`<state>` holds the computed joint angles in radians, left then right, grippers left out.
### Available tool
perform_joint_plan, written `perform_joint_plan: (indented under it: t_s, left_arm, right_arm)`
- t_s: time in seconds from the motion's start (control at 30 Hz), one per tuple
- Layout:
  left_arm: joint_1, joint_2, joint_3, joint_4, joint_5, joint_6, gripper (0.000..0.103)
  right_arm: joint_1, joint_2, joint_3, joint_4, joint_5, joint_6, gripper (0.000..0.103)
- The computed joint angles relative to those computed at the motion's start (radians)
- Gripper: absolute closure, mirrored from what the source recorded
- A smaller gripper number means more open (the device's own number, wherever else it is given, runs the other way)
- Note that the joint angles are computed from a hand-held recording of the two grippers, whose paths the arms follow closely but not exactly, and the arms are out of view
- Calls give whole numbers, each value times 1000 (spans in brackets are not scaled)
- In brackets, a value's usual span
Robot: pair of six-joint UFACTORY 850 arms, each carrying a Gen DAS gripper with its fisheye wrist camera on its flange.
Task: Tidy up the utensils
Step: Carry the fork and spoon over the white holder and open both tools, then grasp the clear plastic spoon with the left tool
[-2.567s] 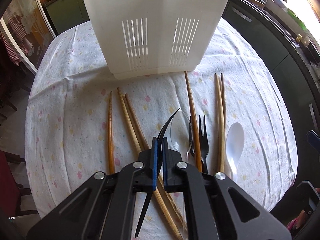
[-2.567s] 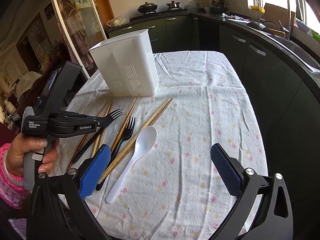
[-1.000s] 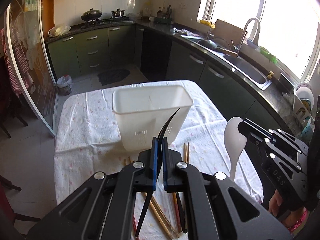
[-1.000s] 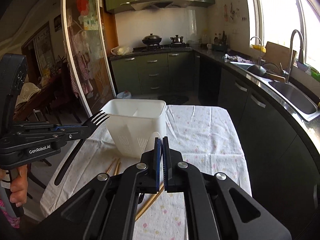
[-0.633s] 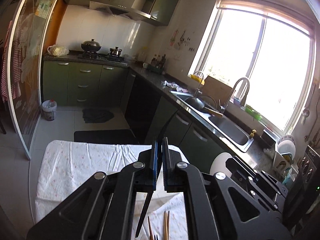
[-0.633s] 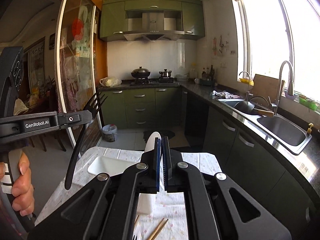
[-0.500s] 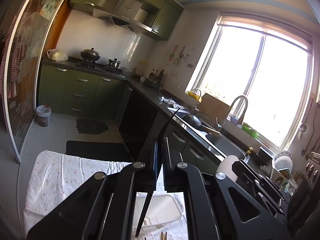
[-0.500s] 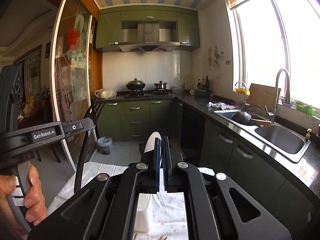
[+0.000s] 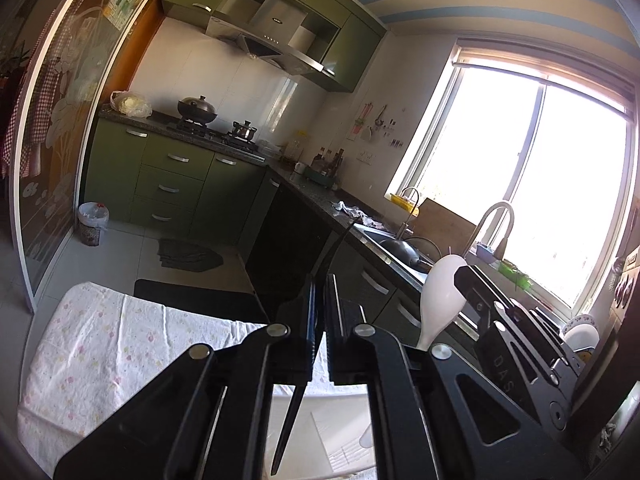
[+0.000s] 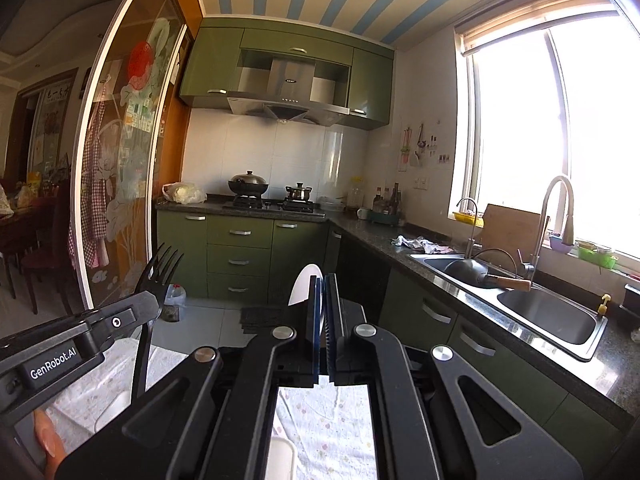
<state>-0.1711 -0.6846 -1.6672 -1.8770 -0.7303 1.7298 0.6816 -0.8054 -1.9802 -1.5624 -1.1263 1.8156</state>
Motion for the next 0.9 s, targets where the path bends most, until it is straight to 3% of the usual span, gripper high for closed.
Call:
perform_joint_plan:
  t_s: [0.17, 0.23, 0.3, 0.4, 0.5, 0.7, 0.8, 0.83, 0.9]
  left_arm:
    - [7, 9, 34, 46, 23, -7, 99]
    - [8, 9, 36, 66, 31, -22, 95]
    - [9, 14, 47, 74, 40, -15, 84]
    - [8, 27, 63, 86, 53, -15, 80]
    - [11, 50, 86, 118, 60, -29, 75]
    - [19, 127, 174, 352, 96, -153, 72]
    - [19, 194, 272, 386, 152, -89, 71]
    - [15, 210, 291, 447, 175, -111, 71]
    - [19, 207, 290, 633, 138, -273, 71]
  right_arm:
    - [24, -20, 26, -10, -26, 4, 100]
    - [28, -25, 34, -4, -29, 0, 100]
    - [33, -19, 56, 5, -11, 8, 99]
    - [38, -12, 70, 18, 1, 10, 98]
    - [53, 27, 123, 14, 16, 44, 85]
    - [119, 175, 324, 27, 47, 135, 75]
    - [145, 239, 421, 97, 86, 151, 75]
    - [150, 261, 457, 119, 110, 168, 75]
    - [153, 302, 524, 170, 161, 196, 75]
